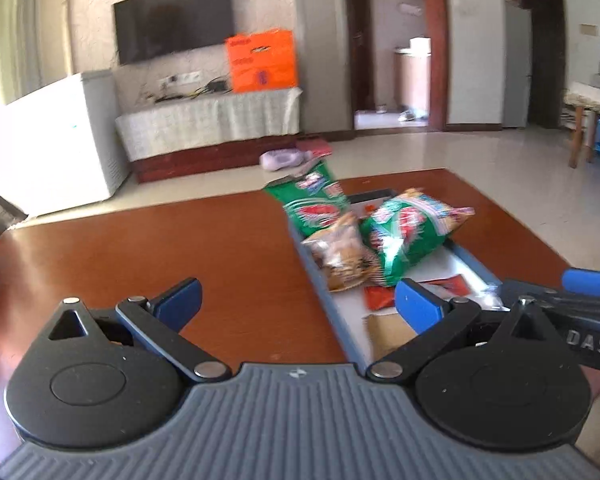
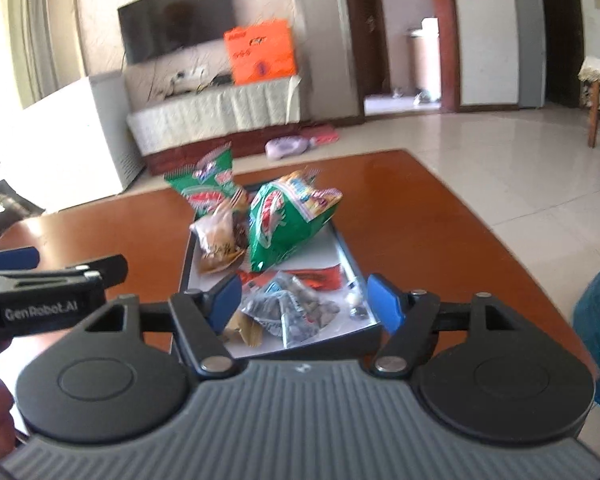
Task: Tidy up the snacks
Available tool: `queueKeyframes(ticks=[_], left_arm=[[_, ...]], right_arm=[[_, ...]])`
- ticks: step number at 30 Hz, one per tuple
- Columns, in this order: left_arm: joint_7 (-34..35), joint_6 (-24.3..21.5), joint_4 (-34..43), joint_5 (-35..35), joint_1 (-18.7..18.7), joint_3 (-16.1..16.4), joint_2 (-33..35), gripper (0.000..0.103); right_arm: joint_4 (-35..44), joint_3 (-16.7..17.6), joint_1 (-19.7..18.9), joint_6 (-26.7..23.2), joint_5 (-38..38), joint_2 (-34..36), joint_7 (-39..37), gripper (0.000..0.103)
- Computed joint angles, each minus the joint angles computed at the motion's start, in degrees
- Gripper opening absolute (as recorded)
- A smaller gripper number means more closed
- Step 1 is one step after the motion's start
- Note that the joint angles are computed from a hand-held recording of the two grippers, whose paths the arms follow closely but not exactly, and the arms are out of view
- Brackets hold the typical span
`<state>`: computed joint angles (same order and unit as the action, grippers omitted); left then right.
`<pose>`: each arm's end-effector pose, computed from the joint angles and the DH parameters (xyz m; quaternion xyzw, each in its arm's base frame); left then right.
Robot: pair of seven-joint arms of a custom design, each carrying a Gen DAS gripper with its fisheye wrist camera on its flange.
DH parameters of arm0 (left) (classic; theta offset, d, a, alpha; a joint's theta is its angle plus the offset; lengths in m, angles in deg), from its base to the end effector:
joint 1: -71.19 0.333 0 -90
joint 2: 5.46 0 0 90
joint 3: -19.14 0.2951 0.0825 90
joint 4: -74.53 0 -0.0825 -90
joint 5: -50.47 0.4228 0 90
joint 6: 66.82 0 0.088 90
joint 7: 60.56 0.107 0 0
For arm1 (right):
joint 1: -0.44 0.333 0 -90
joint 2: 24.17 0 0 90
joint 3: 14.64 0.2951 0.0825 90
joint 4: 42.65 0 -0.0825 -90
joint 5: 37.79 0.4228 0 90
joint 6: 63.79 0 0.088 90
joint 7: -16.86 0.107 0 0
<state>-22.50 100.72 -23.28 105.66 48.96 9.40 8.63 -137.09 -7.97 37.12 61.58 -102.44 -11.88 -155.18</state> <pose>0.5743 -0.4066 0.5096 -0.4506 0.7336 -0.4057 0.3069 0.5324 0.4489 0.5078 -0.4760 0.7298 -0.3635 0.3296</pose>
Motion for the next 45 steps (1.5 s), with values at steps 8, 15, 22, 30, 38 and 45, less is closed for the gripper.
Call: queueKeyframes(ticks=[8,15,22,30,38,45], left_arm=[[2.46,3.68,-4.62,-4.98,1.98,-1.62,-2.90,0.103],[4.49,5.64,-9.44,-8.15,2.87,-2.39,-6.11,0.103],[8.59,7.33,-13.11,-11.52,4.03,-3.59,-8.31,0.103],[12.27,8.58,-15.43,-16.01,5.21,-4.22,-9.59,0.103],[13.69,9.05,-16.26,-17.50,5.55,-4.28,-10.15,0.103],[14.45,9.89,-16.82,-17.31,5.44,-4.20,-10.20,0.103]], right_arm=[[-1.03,1.28,1.73,-4.21,-1.13,-1.64,0.74,0.072],[-2.30,2.40,2.22,-5.73,-0.11,-2.68,0.15,0.072],[-3.91,3.24,1.99,-6.19,1.49,-3.83,0.73,0.072],[-1.15,3.75,3.51,-11.23,2.42,-1.95,-3.68,0.072],[0.72,3.18,4.36,-12.29,3.93,-0.59,-6.64,0.072],[1.13,2.93,4.60,-12.32,4.51,-0.20,-7.64,0.072]])
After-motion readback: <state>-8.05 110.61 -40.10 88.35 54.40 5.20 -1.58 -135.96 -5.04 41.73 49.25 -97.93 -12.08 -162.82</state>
